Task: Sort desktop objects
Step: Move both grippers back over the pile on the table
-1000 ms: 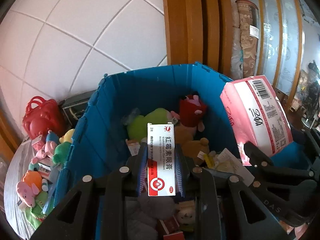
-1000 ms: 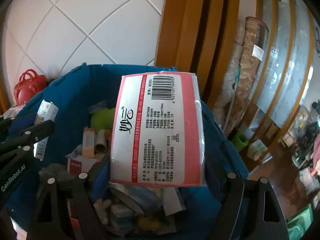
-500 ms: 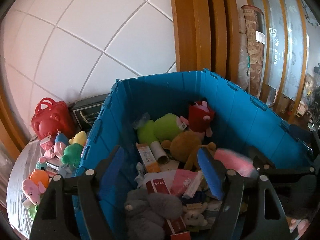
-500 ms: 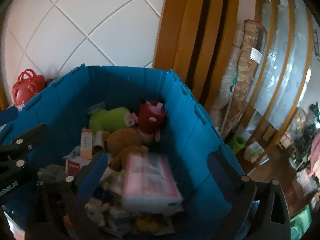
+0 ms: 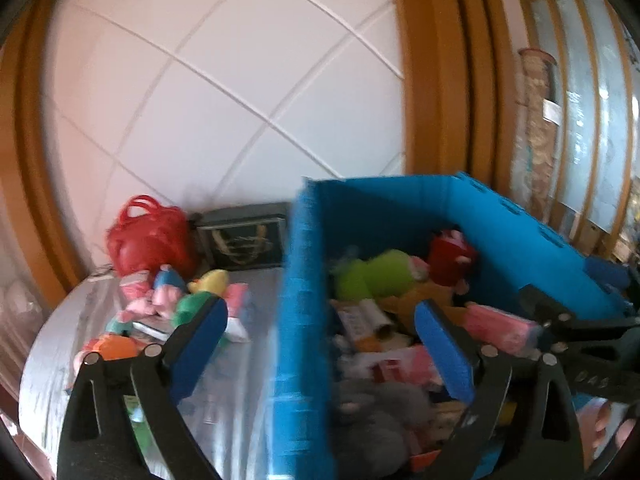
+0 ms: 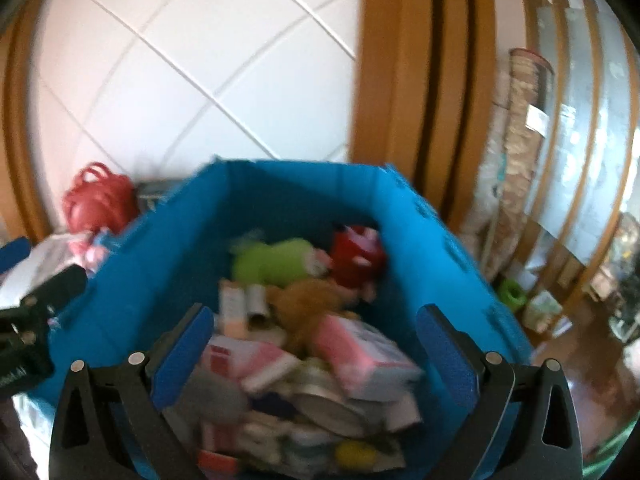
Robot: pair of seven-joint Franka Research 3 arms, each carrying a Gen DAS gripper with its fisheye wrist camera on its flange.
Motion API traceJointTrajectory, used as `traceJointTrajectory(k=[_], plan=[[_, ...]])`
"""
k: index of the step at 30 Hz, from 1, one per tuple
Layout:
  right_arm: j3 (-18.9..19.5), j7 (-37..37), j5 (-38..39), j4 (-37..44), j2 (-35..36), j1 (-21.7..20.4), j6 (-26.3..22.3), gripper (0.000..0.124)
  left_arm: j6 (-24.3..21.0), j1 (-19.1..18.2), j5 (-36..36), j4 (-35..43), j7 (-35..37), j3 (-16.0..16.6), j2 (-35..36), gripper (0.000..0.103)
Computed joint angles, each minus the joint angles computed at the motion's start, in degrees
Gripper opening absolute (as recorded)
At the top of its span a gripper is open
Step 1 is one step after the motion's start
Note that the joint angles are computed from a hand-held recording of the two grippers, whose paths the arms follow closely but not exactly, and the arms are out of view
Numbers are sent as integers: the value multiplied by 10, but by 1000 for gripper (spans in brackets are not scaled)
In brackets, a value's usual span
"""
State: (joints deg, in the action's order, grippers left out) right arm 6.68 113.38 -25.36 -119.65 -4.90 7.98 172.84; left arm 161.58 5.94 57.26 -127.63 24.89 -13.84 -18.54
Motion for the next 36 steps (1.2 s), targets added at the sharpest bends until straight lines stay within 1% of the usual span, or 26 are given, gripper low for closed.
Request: traceJointTrajectory(k=[3, 6, 10, 11, 13, 15, 16, 17, 19, 20, 22, 25, 27, 29, 31, 34, 36], plan=[[17, 24, -22, 11, 4, 9, 6, 103, 23, 21, 6, -37, 2, 25, -32, 96], [30, 49, -46, 29, 13, 28, 8, 103, 34, 58, 6, -67, 3, 41, -57, 96], [37, 81, -71, 76, 46, 75, -2, 103, 50, 114, 4, -102, 25, 72, -74, 96], [39, 101, -89, 97, 60, 90, -12, 103, 56, 130, 1, -110, 39, 85, -74, 96], [38, 114, -99, 127, 84, 119, -21, 103, 67, 150, -12, -118, 70, 104, -68, 96], [33, 129, -110, 166, 115, 150, -34, 103, 81, 168, -35, -126, 114, 134, -56, 96], [31, 133, -112, 186, 131, 165, -41, 103, 89, 173, -49, -127, 136, 146, -50, 96], [31, 129, -105, 208, 150, 179, -48, 103, 97, 174, -69, -130, 166, 167, -43, 96], [39, 102, -70, 255, 191, 199, -68, 103, 108, 177, -103, -134, 215, 195, -29, 96], [42, 89, -54, 280, 212, 209, -83, 103, 112, 180, -119, -136, 243, 213, -22, 96], [42, 70, -29, 331, 254, 231, -118, 103, 113, 186, -151, -131, 287, 233, -5, 96], [34, 43, -2, 413, 315, 265, -179, 103, 101, 161, -239, -116, 391, 292, 31, 96], [24, 27, 12, 462, 352, 286, -219, 103, 93, 151, -292, -105, 443, 317, 55, 96], [21, 3, 37, 512, 390, 299, -257, 103, 84, 143, -349, -96, 497, 339, 78, 96], [17, -24, 63, 557, 426, 308, -295, 103, 77, 161, -356, -93, 500, 328, 91, 96], [4, -51, 93, 611, 468, 319, -330, 103, 59, 187, -367, -94, 502, 311, 101, 96], [-2, -72, 116, 653, 500, 324, -357, 103, 56, 187, -413, -96, 540, 313, 105, 96]])
